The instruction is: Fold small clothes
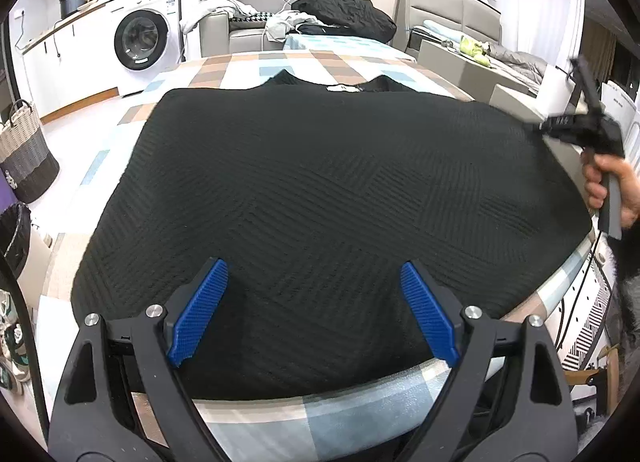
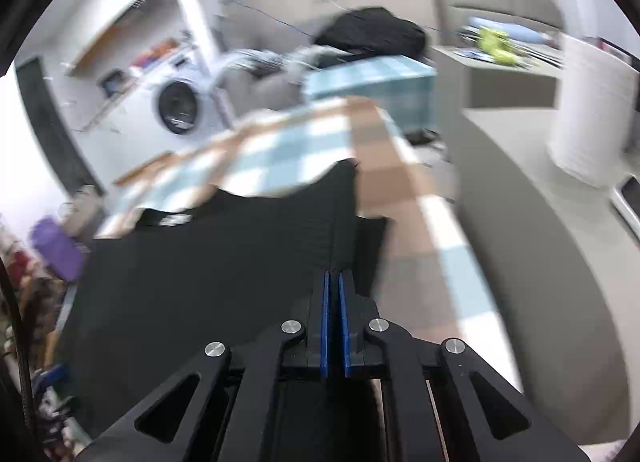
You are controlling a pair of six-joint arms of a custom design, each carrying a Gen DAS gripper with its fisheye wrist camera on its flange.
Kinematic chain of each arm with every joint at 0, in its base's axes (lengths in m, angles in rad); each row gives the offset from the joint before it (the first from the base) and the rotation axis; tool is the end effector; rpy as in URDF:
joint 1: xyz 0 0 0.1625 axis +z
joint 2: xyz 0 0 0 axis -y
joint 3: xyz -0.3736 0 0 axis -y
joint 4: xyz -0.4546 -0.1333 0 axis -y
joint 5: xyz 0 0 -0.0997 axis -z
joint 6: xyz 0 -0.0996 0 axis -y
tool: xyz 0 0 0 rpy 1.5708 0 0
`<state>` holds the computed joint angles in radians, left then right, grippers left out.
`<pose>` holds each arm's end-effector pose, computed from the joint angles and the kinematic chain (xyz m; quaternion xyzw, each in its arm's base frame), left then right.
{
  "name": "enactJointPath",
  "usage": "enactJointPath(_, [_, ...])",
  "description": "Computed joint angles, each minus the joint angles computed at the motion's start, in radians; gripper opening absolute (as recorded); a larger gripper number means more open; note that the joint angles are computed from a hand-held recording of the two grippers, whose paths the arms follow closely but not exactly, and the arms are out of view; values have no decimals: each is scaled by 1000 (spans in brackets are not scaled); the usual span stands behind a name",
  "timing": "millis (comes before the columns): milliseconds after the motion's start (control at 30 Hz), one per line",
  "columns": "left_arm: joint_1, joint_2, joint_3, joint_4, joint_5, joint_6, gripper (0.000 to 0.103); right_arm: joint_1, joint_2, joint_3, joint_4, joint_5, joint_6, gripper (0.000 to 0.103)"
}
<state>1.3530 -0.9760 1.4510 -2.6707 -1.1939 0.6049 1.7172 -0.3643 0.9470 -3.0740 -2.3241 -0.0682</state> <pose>0.0042 -0.7677 0.2473 0.3210 0.8798 -0.2620 0.2330 0.1880 -0.8283 0.0808 -0.0732 -0.8458 0.4256 0.3131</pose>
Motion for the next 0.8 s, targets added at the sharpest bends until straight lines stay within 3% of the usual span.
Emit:
enactJointPath(100, [2, -8, 3, -21, 1, -8, 88, -2, 1, -2, 55, -49, 39, 6])
enactJointPath(167, [6, -13, 3, -22, -4, -33, 88, 10, -20, 51, -20, -39, 19, 25])
enactJointPath(233, [8, -23, 12, -28, 2, -42, 88, 22, -52, 135, -139, 21, -15, 42])
enactJointPath(300, [9, -35, 27, -47, 11, -36, 88, 46, -74, 214, -256, 60, -56, 46])
enactJointPath(367, [9, -51, 47, -61, 18, -35, 88, 67, -78, 246, -272, 72, -74, 57])
enactJointPath(533, [12, -86, 88, -32, 17, -20, 88, 100, -44, 268, -234, 103, -82, 62])
enactJointPath(667, [10, -109, 123, -36, 38, 7, 88, 115, 25, 222, -162, 79, -135, 62])
enactJointPath(733, [12, -118, 136, -36, 50, -13, 88, 112, 47, 204, -131, 64, -124, 62])
enactJointPath(800, [17, -126, 143, -31, 55, -33, 88, 116, 78, 182, -164, 28, -162, 63])
